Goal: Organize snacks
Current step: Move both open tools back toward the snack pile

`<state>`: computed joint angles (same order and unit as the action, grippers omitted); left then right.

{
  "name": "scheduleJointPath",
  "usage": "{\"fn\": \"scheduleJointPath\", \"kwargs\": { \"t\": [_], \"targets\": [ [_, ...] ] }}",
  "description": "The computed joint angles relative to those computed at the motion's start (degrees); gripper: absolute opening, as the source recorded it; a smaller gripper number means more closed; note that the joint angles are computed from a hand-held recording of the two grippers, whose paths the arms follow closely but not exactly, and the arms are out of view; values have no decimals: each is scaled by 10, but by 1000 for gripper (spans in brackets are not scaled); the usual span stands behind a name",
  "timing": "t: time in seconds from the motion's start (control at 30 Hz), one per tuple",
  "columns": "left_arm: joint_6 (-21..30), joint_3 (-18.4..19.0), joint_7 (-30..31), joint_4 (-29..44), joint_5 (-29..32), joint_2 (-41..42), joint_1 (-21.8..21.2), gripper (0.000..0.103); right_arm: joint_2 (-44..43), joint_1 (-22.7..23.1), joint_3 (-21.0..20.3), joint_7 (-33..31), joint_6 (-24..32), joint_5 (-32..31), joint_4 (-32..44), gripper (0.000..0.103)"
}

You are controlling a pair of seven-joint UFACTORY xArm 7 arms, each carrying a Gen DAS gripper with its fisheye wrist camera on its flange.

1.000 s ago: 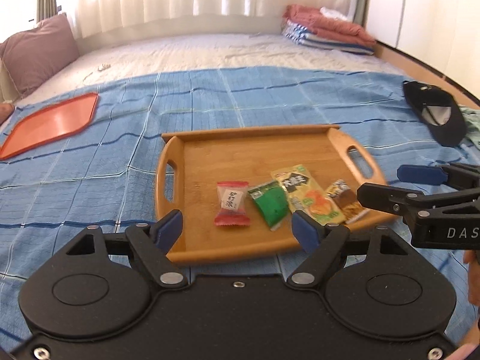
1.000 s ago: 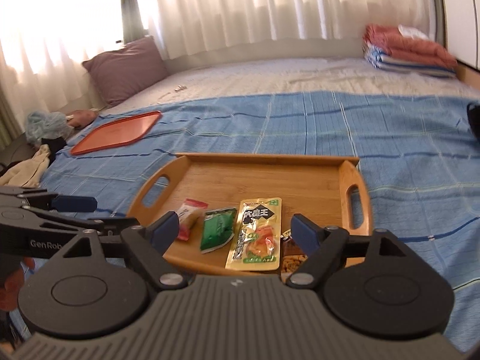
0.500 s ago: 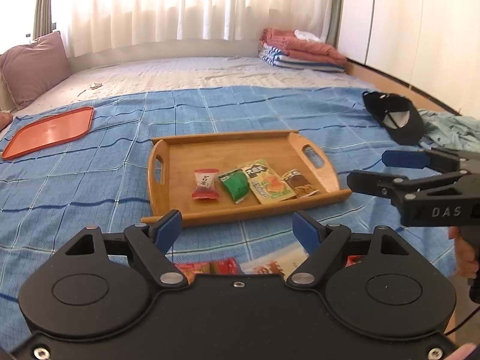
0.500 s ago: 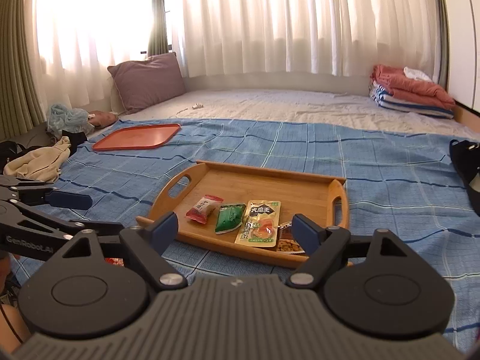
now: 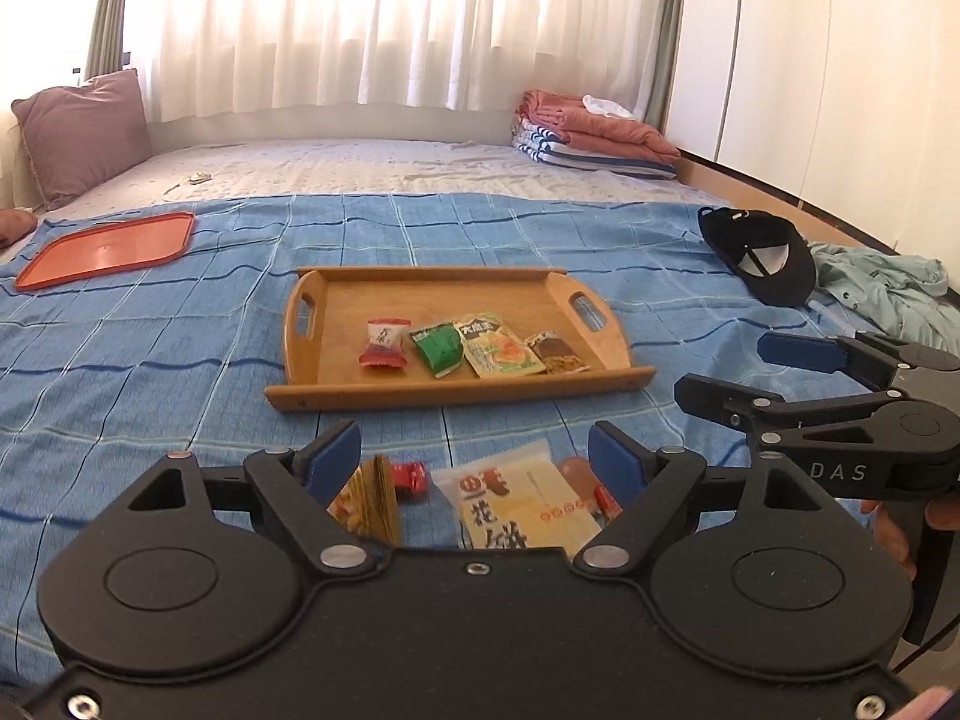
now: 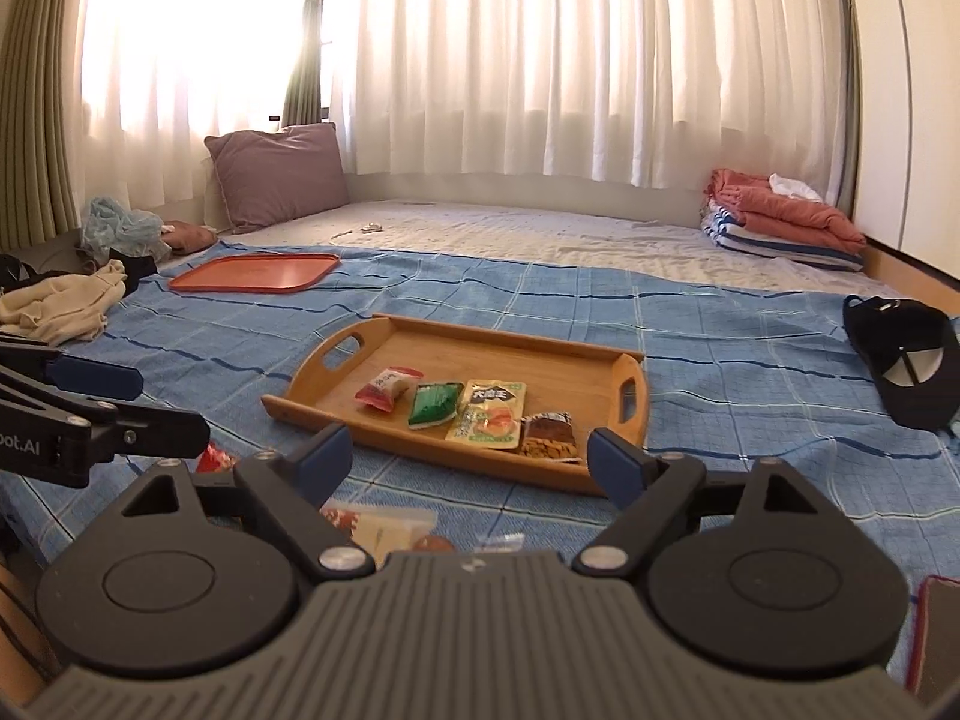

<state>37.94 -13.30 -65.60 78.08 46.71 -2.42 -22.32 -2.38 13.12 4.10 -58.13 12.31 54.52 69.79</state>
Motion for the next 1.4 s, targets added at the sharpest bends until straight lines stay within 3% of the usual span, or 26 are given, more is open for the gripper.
{"fn": "scheduleJointPath", "kwargs": {
  "t": [0.3,0.6,0.97,1.4],
  "targets": [
    [34,-25,-83,-44,56,-12,-16,83,-35,32,-14,-68,-57,74,-74,91],
    [61,-29,-121,-71,74,-7,-34,83,-50,71,-36,-116,-110,128,-130,91],
    [70,-20,-167,-71,94,24,-54,83,-39,79,-47,-75,-131,92,-150,91],
    [99,7,-202,-27,129,93,-104,83,-32,74,-46,-116,-141,134,-149,91]
  ]
}}
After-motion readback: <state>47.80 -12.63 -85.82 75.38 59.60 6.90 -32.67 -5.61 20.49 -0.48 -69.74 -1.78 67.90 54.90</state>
